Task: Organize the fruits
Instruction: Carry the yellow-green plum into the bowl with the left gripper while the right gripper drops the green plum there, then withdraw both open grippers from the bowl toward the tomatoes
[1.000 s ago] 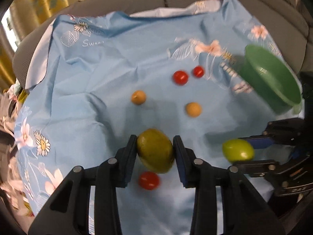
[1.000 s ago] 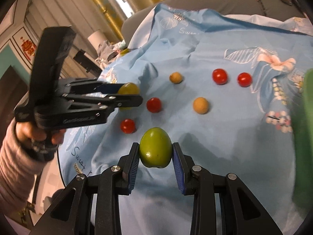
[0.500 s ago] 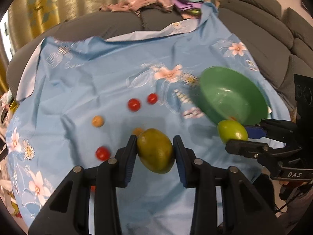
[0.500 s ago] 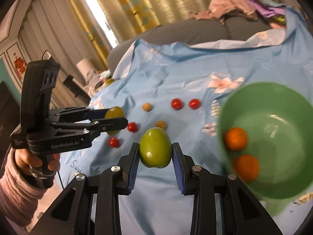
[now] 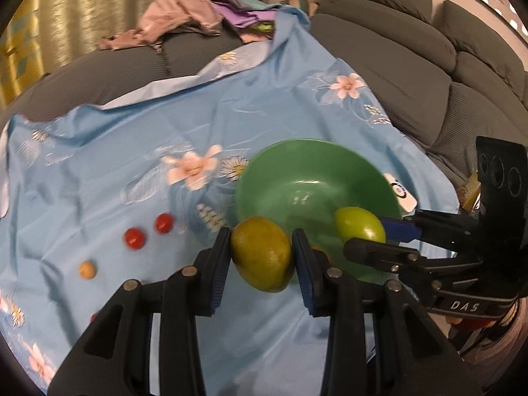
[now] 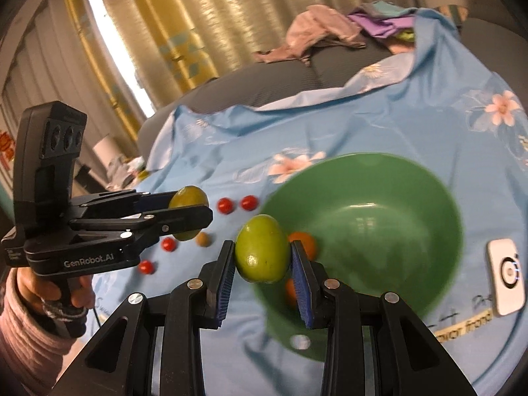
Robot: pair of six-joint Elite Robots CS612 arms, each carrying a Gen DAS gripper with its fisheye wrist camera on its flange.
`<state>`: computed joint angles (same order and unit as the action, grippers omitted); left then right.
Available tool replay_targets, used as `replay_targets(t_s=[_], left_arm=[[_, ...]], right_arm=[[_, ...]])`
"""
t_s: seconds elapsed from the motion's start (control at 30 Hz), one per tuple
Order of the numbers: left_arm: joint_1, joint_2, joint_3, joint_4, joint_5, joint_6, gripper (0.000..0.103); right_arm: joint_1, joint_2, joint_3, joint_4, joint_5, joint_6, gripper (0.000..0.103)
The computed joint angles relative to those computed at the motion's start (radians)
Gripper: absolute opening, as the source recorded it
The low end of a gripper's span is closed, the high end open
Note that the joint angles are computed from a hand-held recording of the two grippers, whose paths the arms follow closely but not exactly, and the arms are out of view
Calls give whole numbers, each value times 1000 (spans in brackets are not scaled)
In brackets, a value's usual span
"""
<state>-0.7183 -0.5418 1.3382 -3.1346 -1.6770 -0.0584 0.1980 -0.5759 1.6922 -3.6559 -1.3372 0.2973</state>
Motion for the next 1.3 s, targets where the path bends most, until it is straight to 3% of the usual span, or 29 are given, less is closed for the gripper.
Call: replay_targets(t_s=[0.23,0.67,0.8,0.9,1.13,1.3], left_arm=[[-11,41,-78,81,-39,27,37],[-19,68,-122,183,-27,37,41],[-19,58,-99,144,-24,20,67],[-20,43,-66,108,4,-3,81],[-2,-10,80,-8,52,-110,88],[17,-58,223,-95,145,-220,88]], right_arm=[[-16,-1,11,30,-52,7,35],[-19,5,2,108,-84,10,35],[-18,2,6,95,-97,23,37],[-17,-3,14,92,-107,33,39],[-13,-15,40,46,-67,35,39],[-1,-19,39,45,-24,11,40]])
